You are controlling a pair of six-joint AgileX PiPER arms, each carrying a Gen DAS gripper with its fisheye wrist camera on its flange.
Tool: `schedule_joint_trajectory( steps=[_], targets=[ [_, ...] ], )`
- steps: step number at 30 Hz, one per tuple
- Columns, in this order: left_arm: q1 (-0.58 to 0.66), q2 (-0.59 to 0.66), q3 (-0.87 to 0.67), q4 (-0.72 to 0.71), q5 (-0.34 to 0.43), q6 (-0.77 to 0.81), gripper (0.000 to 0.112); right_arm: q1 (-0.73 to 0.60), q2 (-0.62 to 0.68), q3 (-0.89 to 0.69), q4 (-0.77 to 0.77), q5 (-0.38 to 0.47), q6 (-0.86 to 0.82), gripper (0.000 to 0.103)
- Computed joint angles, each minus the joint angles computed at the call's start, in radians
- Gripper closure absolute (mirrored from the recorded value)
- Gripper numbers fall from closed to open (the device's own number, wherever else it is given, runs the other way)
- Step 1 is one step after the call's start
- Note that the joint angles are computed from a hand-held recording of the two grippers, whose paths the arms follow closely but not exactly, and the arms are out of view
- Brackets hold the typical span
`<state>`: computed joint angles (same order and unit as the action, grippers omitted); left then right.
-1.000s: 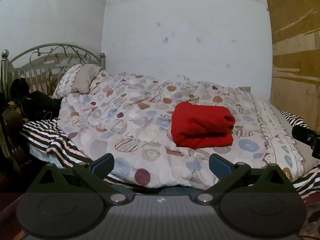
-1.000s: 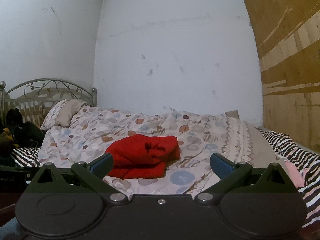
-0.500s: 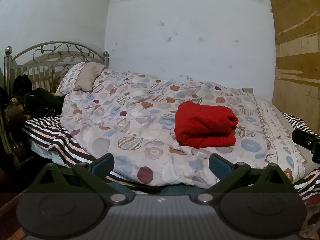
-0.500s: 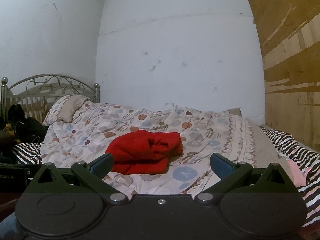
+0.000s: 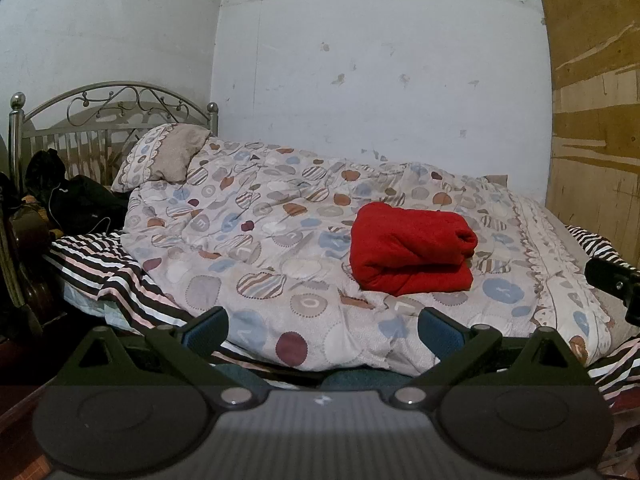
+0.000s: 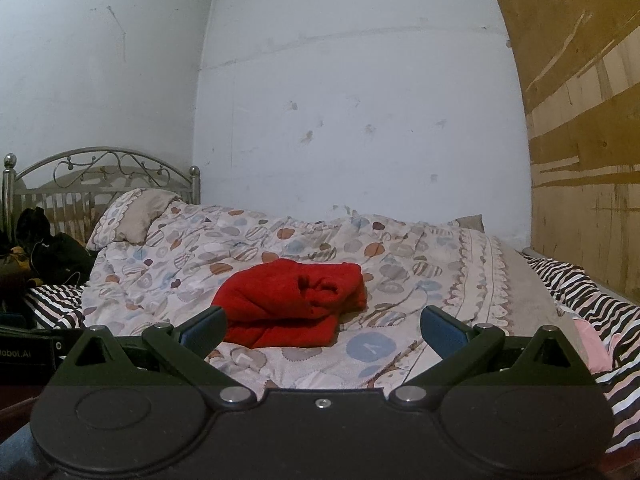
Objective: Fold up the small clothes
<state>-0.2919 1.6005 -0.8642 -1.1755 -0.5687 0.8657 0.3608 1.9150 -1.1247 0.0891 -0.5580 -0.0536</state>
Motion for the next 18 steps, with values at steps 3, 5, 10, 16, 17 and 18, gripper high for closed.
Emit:
schedule_joint_trajectory(
  steps=[3,5,10,16,17,18],
  targets=[
    [0.0,0.001,-0.001,-0.001,0.0,0.002,0.01,0.001,0.0,0.0,0.002,0.0,-0.002,0.001],
    [0.0,0.0,-0.001,0.0,0.0,0.002,0.01,-0.001,-0.002,0.002,-0.006,0.002,0.004,0.001],
    [-0.001,0.0,0.0,-0.001,-0.001,0.001,0.01,-0.004,-0.001,0.0,-0.02,0.006,0.014,0.0],
    [0.001,0.0,0.0,0.002,0.0,-0.001,0.01,-0.003,-0.001,0.001,-0.017,0.005,0.013,0.0],
    [0.001,0.0,0.001,0.003,0.001,-0.002,0.01,-0.003,-0.001,0.001,-0.017,0.005,0.013,0.001],
    [0.001,0.001,0.0,0.002,0.001,0.0,0.01,-0.003,-0.001,0.001,-0.017,0.005,0.013,0.001]
  ],
)
